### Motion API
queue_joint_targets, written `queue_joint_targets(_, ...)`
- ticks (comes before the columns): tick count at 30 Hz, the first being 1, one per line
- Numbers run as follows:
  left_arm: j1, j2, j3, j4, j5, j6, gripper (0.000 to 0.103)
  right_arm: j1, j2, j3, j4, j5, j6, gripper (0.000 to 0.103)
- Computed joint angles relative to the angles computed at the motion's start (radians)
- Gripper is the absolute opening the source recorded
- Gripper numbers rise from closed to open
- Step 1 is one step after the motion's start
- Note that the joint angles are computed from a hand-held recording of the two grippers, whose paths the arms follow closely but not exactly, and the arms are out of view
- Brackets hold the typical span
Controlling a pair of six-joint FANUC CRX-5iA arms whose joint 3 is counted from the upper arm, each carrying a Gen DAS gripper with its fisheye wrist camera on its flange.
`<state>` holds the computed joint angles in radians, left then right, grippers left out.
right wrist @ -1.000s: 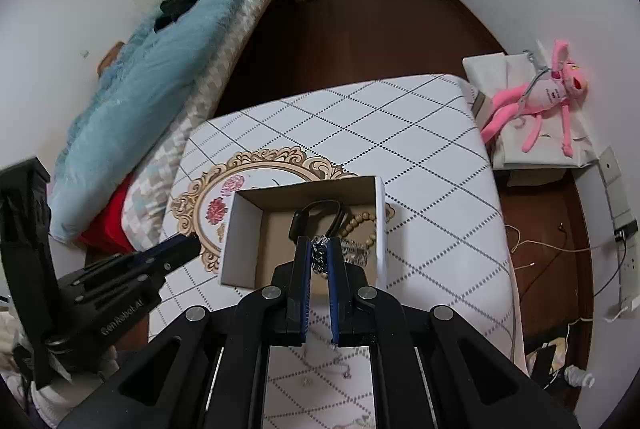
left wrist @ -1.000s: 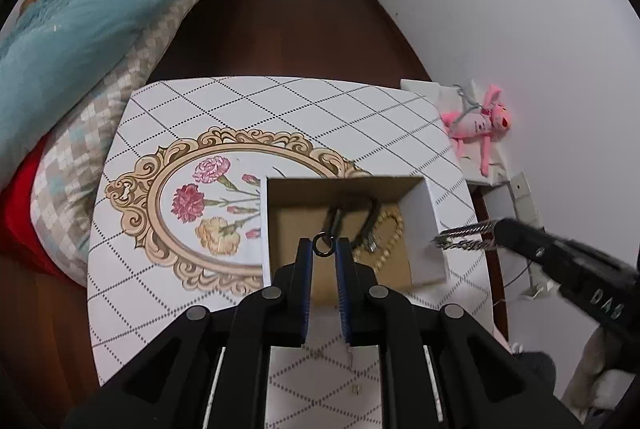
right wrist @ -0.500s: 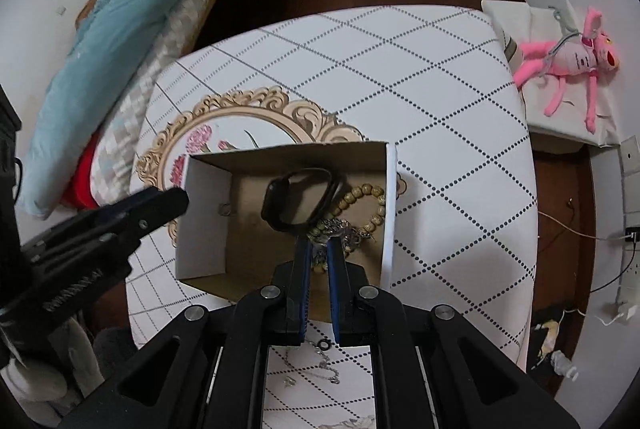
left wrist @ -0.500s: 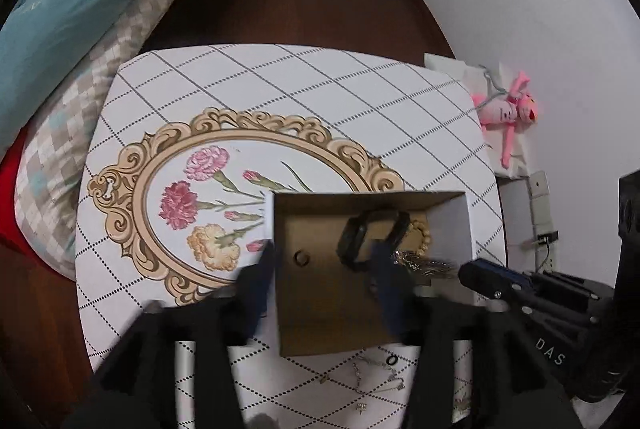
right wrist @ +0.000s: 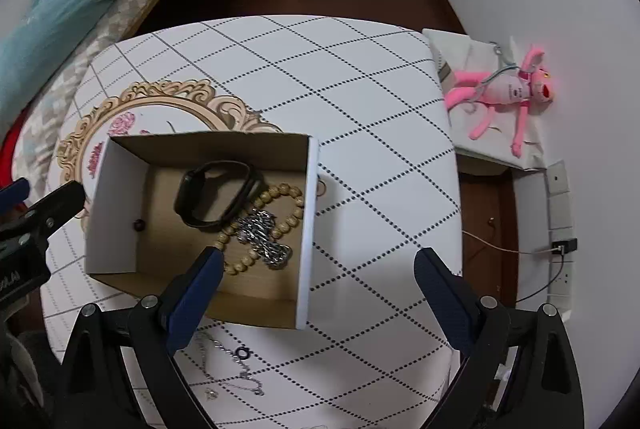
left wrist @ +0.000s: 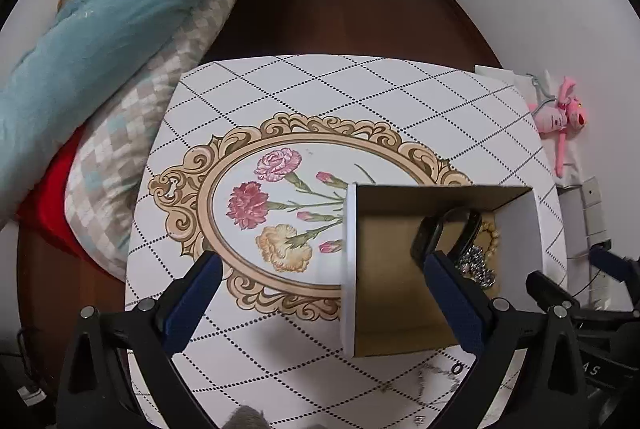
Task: Organize jewelry
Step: 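Lower the silver bracelet into the white box and open the right tool, then grasp a small gold charm with the left tool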
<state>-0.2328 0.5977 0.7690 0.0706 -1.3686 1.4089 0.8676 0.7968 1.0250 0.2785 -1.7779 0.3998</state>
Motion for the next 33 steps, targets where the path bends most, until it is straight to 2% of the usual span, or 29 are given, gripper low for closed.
queue_joint_targets(10, 0.011, -0.091, -0.086, 0.025, 0.064, 0.013, 0.103, 0.051, -0.048, -0.021, 0.110, 0.024, -0.059, 0.102)
queue_joint_targets(13, 0.019, -0.128, -0.119, 0.036, 0.080, 0.003, 0.103, 0.076, -0.090, -0.070, 0.132, 0.051, -0.093, 0.102)
queue_joint_targets(17, 0.017, -0.209, -0.227, 0.010, 0.118, -0.016, 0.103, 0.117, -0.183, -0.224, 0.107, 0.113, -0.167, 0.102)
queue_joint_targets(22, 0.008, -0.321, -0.449, -0.007, 0.134, -0.057, 0.103, 0.157, -0.286, -0.435, 0.038, 0.162, -0.304, 0.102)
queue_joint_targets(25, -0.013, -0.343, -0.528, -0.023, 0.121, -0.063, 0.102, 0.176, -0.336, -0.551, -0.022, 0.202, -0.375, 0.097)
queue_joint_targets(28, -0.038, -0.366, -0.611, -0.021, 0.143, -0.072, 0.102, 0.191, -0.373, -0.639, -0.059, 0.234, -0.432, 0.097)
queue_joint_targets(33, -0.069, -0.378, -0.676, 0.005, 0.177, -0.093, 0.090, 0.209, -0.421, -0.736, -0.081, 0.274, -0.500, 0.097)
